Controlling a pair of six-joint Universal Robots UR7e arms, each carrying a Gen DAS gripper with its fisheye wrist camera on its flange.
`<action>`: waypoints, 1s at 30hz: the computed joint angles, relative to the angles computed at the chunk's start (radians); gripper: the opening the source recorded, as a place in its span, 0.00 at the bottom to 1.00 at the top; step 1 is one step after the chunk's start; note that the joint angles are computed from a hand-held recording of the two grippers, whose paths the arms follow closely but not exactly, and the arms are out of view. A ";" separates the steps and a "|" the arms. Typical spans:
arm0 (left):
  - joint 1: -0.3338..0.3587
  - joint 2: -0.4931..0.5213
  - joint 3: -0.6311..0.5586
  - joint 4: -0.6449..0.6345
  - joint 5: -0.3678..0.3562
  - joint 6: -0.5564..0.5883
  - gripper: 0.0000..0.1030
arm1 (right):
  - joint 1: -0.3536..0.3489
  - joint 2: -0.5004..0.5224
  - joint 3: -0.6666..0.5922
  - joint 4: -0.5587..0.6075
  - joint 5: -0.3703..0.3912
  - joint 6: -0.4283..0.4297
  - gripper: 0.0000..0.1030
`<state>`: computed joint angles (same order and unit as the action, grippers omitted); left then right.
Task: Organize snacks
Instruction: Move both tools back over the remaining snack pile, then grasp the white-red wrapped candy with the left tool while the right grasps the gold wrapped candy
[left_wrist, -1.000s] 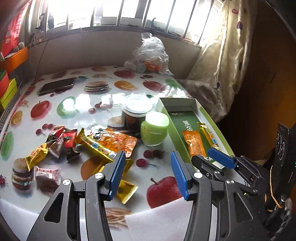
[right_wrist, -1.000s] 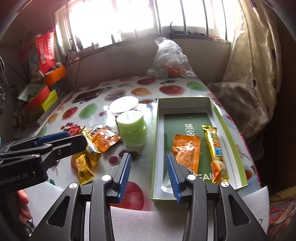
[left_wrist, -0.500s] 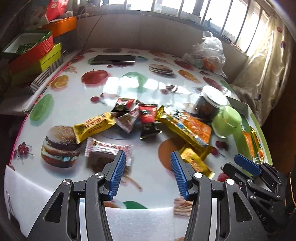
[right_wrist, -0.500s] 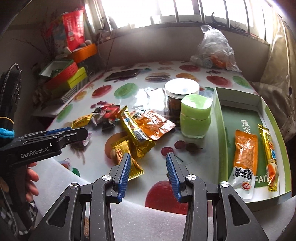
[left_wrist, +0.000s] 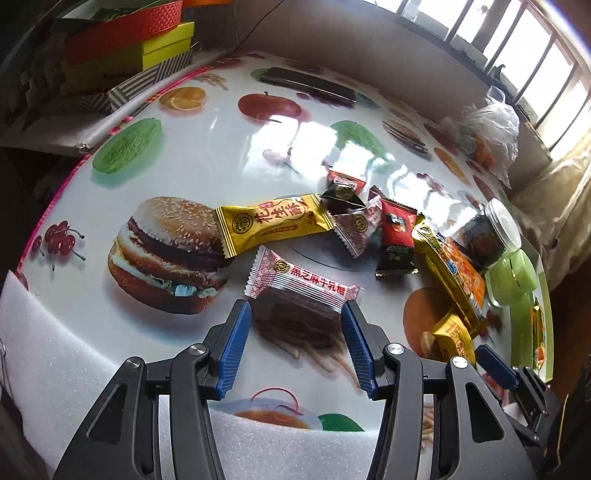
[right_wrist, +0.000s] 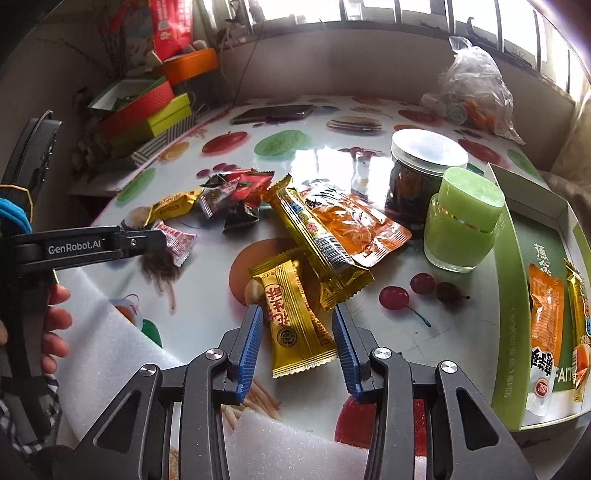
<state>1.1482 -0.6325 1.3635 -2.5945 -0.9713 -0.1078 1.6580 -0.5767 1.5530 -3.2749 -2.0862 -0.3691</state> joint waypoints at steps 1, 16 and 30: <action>0.002 0.001 -0.004 -0.003 -0.003 -0.004 0.50 | -0.002 0.000 -0.002 0.005 0.004 0.007 0.37; 0.009 0.069 -0.118 0.064 0.000 -0.010 0.50 | -0.007 -0.004 0.008 0.003 0.023 0.023 0.27; -0.038 0.084 -0.075 0.074 -0.009 0.203 0.50 | -0.013 -0.020 0.037 -0.015 0.031 0.044 0.27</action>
